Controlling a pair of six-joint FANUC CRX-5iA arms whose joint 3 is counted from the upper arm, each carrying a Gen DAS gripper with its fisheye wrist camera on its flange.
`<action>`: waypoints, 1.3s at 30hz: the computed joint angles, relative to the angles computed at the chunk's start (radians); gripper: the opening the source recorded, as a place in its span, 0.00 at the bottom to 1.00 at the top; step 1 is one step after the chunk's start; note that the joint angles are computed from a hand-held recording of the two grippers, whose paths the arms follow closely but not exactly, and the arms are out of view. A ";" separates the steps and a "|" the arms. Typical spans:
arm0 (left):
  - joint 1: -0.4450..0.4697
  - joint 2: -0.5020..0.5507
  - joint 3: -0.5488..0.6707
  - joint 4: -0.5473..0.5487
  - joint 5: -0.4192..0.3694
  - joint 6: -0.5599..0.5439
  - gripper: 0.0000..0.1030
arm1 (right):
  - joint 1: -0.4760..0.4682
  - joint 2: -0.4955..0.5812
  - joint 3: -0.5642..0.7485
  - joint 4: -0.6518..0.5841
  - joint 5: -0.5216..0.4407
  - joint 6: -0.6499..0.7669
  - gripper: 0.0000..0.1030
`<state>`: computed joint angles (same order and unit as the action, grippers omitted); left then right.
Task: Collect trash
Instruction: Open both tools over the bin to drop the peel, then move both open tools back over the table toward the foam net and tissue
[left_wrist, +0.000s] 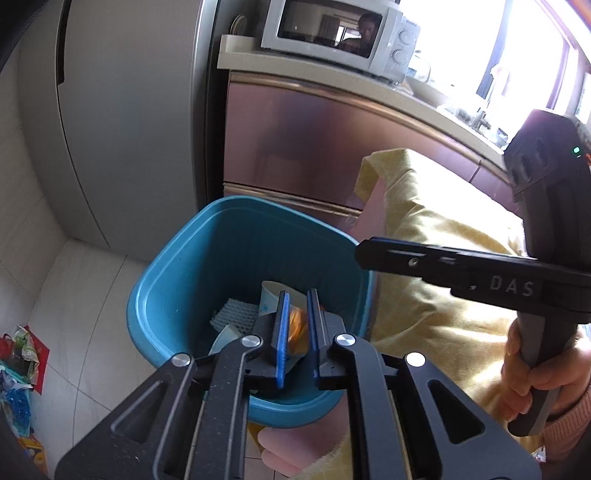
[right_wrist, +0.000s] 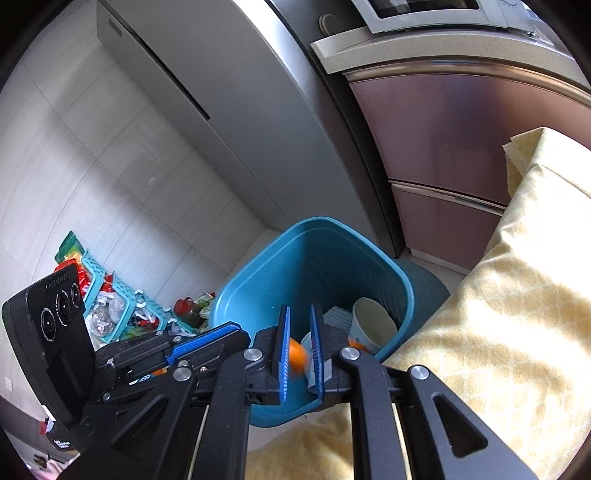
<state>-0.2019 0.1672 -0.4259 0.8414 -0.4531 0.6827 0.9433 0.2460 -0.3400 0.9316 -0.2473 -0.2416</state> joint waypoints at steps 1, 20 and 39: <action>0.000 0.001 0.000 0.000 -0.002 0.001 0.08 | -0.001 -0.002 -0.004 0.010 0.002 -0.009 0.11; -0.157 -0.129 -0.144 0.466 0.002 -0.449 0.32 | 0.042 -0.353 -0.360 0.494 -0.208 -0.496 0.27; -0.414 0.024 0.066 0.341 -0.132 -0.366 0.35 | 0.682 -0.770 -0.645 0.086 -1.157 -0.757 0.38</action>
<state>-0.6159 0.1911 -0.3600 1.1825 -0.5851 0.3172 1.6252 -0.5245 -0.9850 1.0174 -1.4043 -0.9990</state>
